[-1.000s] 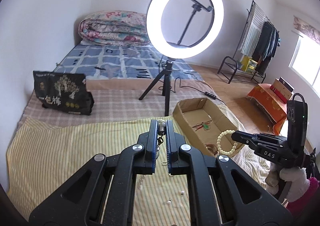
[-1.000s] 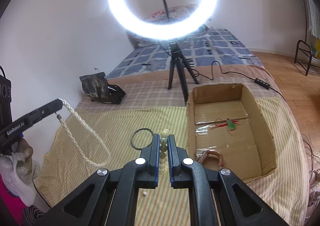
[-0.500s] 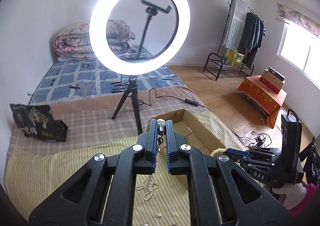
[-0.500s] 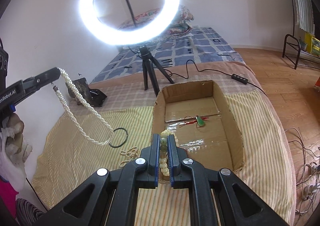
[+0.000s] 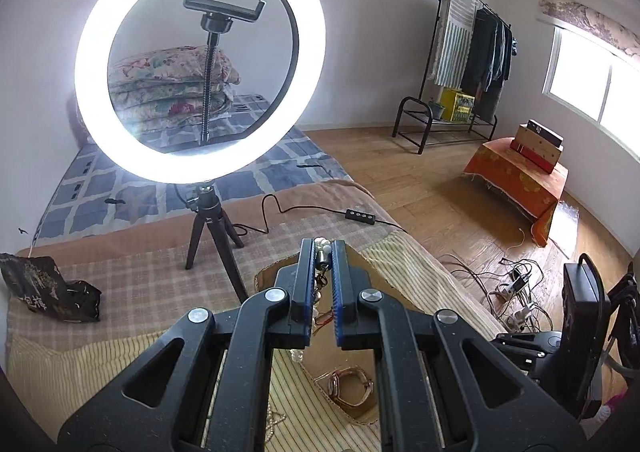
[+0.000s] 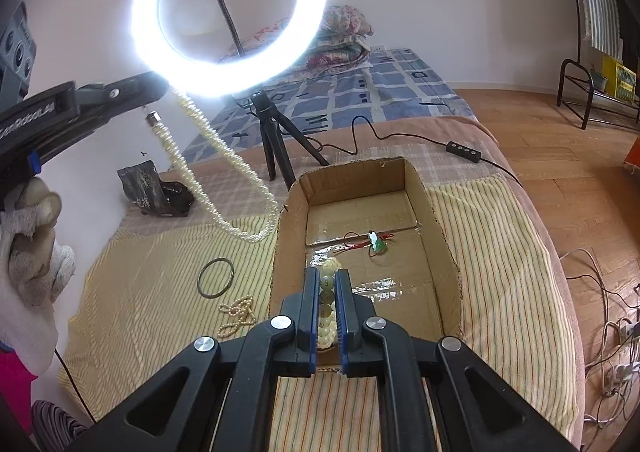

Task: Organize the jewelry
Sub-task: 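Lift and carry the pearl necklace and bead bracelet with both tools to the box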

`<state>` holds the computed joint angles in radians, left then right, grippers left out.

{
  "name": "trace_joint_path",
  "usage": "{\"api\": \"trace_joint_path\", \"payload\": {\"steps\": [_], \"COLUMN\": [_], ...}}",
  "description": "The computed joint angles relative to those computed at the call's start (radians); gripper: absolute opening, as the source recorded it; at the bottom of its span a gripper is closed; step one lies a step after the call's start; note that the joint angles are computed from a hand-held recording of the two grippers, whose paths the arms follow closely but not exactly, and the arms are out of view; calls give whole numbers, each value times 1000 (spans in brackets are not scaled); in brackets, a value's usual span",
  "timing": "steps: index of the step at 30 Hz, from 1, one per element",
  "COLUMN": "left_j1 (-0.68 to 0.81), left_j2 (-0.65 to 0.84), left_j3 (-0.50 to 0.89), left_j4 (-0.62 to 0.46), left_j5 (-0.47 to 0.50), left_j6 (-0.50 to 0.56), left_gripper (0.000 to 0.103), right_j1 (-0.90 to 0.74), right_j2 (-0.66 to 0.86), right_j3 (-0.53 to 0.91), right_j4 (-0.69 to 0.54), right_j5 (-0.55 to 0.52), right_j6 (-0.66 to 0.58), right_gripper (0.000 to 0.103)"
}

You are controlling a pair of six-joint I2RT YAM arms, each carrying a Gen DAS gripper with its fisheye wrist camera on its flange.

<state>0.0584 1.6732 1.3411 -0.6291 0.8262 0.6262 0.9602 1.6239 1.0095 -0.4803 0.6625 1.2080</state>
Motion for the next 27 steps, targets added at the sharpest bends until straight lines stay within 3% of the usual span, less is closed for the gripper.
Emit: {"api": "trace_joint_path", "payload": {"steps": [10,27], "left_j1": [-117,-241], "left_j2": [22,102], "left_j3": [-32,-82], "left_j4": [118,256], "left_j5": [-89,-235], "left_j6": [-97,-166], "left_gripper": [5,5], "right_j1": [-32,-100], "right_j2": [3,38], "right_j3": [-41,-105], "right_j4": [27,124], "right_j5": [-24,-83], "right_j6": [8,-15], "right_gripper": [5,5]}}
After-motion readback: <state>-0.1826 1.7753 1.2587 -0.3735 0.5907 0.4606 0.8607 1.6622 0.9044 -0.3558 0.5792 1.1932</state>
